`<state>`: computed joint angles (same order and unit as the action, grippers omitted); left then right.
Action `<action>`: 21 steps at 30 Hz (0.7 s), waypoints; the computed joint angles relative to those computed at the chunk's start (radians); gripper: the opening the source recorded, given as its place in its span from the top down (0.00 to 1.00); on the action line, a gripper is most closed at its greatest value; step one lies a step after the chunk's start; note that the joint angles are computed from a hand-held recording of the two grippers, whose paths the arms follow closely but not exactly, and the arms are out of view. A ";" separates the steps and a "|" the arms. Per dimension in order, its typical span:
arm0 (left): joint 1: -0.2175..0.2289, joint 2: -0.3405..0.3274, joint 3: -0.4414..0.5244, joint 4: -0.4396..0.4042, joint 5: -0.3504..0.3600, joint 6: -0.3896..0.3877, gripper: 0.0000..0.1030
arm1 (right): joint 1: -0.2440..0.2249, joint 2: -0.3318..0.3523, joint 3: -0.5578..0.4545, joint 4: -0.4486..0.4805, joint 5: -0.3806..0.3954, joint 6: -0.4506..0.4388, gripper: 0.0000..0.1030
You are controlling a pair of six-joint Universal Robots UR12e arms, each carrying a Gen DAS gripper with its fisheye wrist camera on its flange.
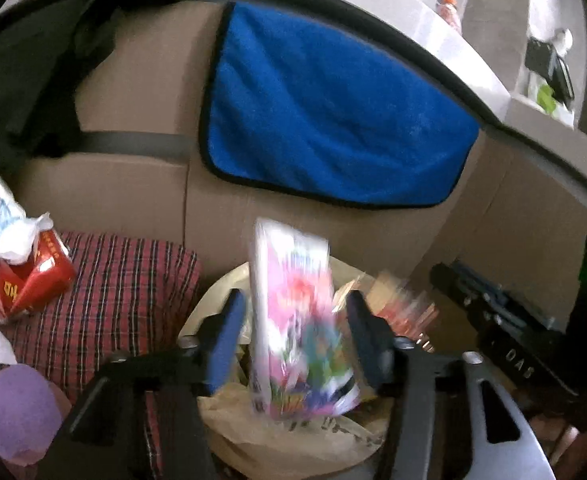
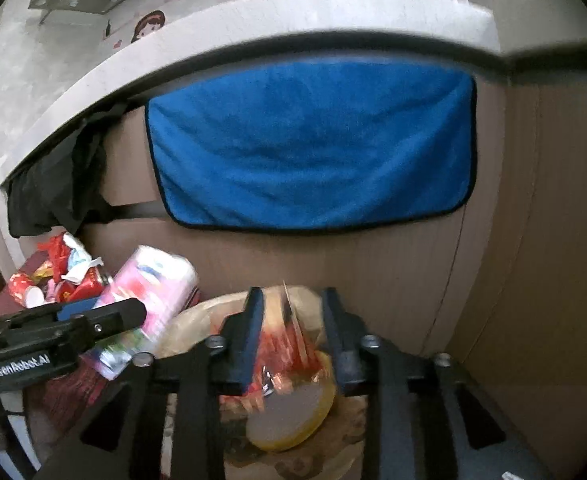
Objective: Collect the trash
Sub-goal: 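Open both grippers to drop the items into the bin, then move both tools back toward the trash pile on the bed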
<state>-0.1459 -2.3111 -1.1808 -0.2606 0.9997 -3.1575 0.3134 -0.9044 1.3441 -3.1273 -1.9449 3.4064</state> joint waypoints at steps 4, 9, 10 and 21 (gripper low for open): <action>0.018 0.014 -0.022 0.066 0.005 -0.045 0.44 | 0.001 -0.006 0.010 0.021 -0.003 0.017 0.70; 0.046 0.052 -0.081 0.165 0.044 -0.080 0.44 | 0.013 -0.017 0.021 0.013 -0.011 0.010 0.70; 0.054 0.061 -0.096 0.187 0.058 -0.089 0.44 | 0.017 -0.017 0.020 0.009 -0.013 0.003 0.70; 0.162 0.149 -0.245 0.297 0.176 -0.127 0.44 | 0.073 0.019 -0.067 0.018 0.065 -0.062 0.70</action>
<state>0.0163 -2.1620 -1.4255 0.0369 1.1753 -3.2847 0.3867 -0.8855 1.2775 -3.1097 -1.8799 3.3449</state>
